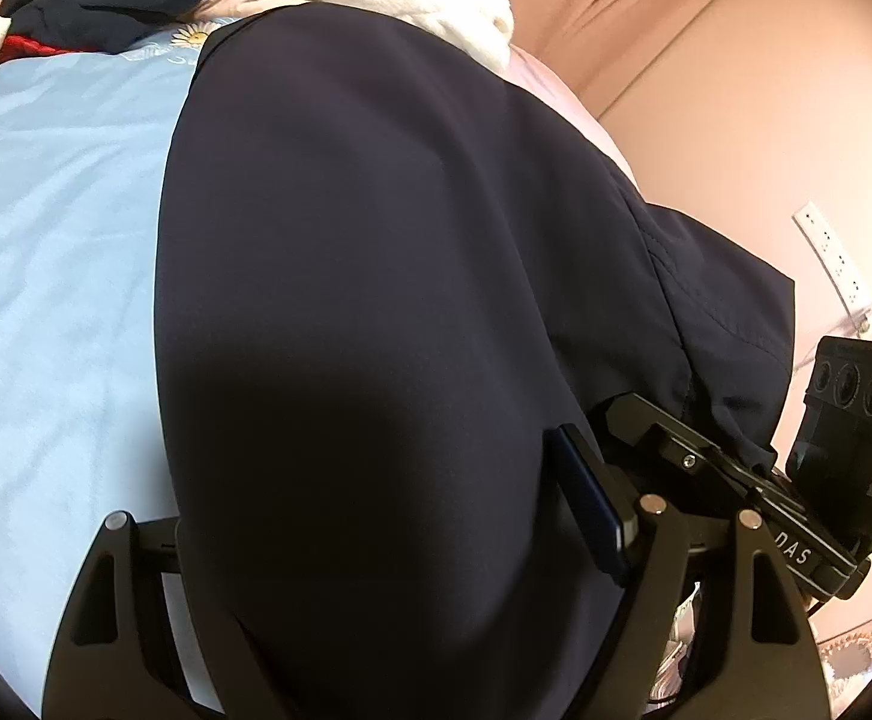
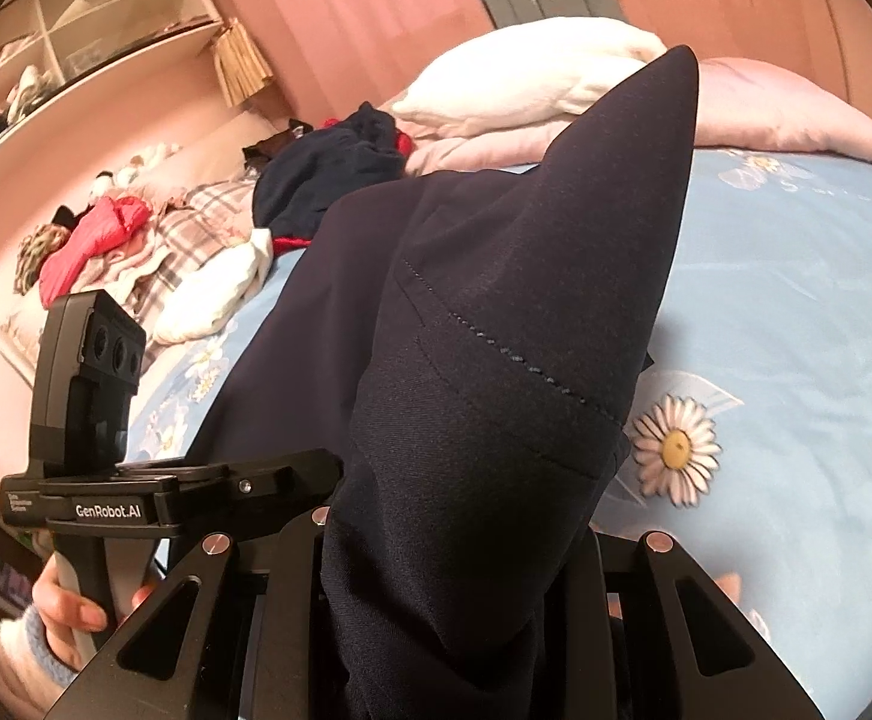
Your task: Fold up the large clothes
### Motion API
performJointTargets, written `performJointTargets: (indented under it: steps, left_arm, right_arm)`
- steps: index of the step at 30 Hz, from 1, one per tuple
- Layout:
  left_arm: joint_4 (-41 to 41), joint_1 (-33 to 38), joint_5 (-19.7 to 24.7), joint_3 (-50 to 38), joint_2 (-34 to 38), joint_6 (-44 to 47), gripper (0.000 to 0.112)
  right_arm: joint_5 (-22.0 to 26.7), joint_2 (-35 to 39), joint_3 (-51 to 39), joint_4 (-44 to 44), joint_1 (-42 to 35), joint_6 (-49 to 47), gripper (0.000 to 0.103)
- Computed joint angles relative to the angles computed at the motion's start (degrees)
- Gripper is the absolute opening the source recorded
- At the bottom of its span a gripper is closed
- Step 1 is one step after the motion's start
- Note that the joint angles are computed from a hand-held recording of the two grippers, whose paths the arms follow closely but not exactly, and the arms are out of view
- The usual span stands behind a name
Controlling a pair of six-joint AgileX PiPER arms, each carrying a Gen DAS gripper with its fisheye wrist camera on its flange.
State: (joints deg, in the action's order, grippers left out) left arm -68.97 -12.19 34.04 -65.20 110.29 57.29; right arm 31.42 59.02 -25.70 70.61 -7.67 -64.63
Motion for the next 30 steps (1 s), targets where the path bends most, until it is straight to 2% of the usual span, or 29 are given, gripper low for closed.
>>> performJointTargets:
  steps: [2, 6, 7, 10, 20, 24, 26, 30]
  left_arm:
    - [3.01, 5.16, 3.95, -2.09, 0.38, 0.11, 0.082]
    - [4.8, 8.6, 6.16, -6.63, 3.3, -0.18, 0.082]
    - [5.28, 7.35, 5.26, -8.39, 4.42, -1.84, 0.082]
    - [8.61, 7.92, 6.13, -14.38, 7.38, -5.64, 0.082]
    - [13.92, 9.58, 8.56, -29.35, 17.01, -11.08, 0.082]
    - [15.39, 9.48, 8.81, -32.19, 18.85, -12.83, 0.082]
    - [14.78, 9.09, 7.86, -29.22, 16.93, -11.94, 0.082]
    - [14.63, 8.77, 6.95, -28.61, 16.76, -11.87, 0.082]
  right_arm:
    - [-2.16, 1.56, -1.14, 0.57, 2.62, 0.28, 0.03]
    - [-5.62, 5.12, -3.42, 3.31, 6.74, -1.18, 0.03]
    - [-6.25, 5.47, -3.56, 3.95, 7.48, -1.44, 0.03]
    - [-7.17, 8.26, -4.87, 7.78, 8.57, -4.92, 0.03]
    - [-8.67, 16.18, -8.94, 19.1, 9.86, -15.9, 0.03]
    - [-9.8, 18.01, -10.12, 20.49, 10.49, -17.46, 0.03]
    - [-10.42, 18.82, -10.83, 20.9, 10.98, -17.87, 0.03]
    - [-10.42, 20.7, -12.59, 20.77, 11.02, -17.7, 0.03]
